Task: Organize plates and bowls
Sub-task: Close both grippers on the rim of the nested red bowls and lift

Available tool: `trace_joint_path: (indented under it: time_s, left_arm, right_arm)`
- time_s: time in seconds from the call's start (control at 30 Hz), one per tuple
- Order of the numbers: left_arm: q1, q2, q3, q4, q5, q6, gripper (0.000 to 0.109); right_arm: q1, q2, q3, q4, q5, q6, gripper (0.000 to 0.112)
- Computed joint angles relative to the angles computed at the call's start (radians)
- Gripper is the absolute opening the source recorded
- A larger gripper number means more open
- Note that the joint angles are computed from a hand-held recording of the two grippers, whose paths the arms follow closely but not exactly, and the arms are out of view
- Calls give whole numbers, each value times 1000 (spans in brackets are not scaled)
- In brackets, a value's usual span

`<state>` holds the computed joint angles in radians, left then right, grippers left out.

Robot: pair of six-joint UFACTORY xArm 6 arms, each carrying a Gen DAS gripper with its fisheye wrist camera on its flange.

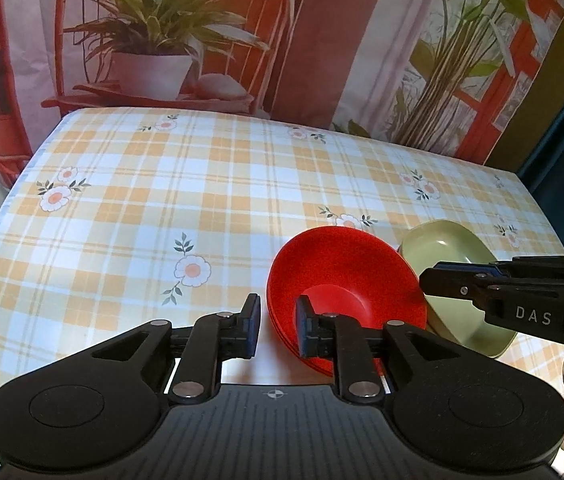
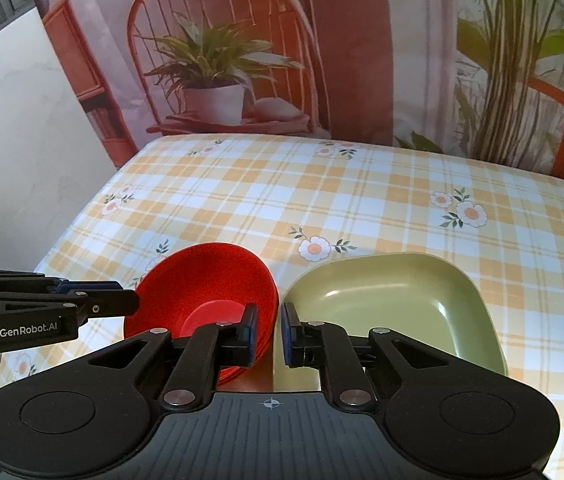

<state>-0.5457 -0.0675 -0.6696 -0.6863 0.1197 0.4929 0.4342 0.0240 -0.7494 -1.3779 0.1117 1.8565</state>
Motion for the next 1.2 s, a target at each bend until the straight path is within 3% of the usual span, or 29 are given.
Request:
trace_joint_path:
  time_s: [0.5, 1.2]
  left_arm:
    - [-10, -21, 3, -104, 8, 136, 21]
    - [16, -61, 18, -282, 57, 331, 21]
  right_arm:
    - [74, -38, 16, -117, 84, 266, 16]
    - [157, -87, 54, -198, 160, 506, 16]
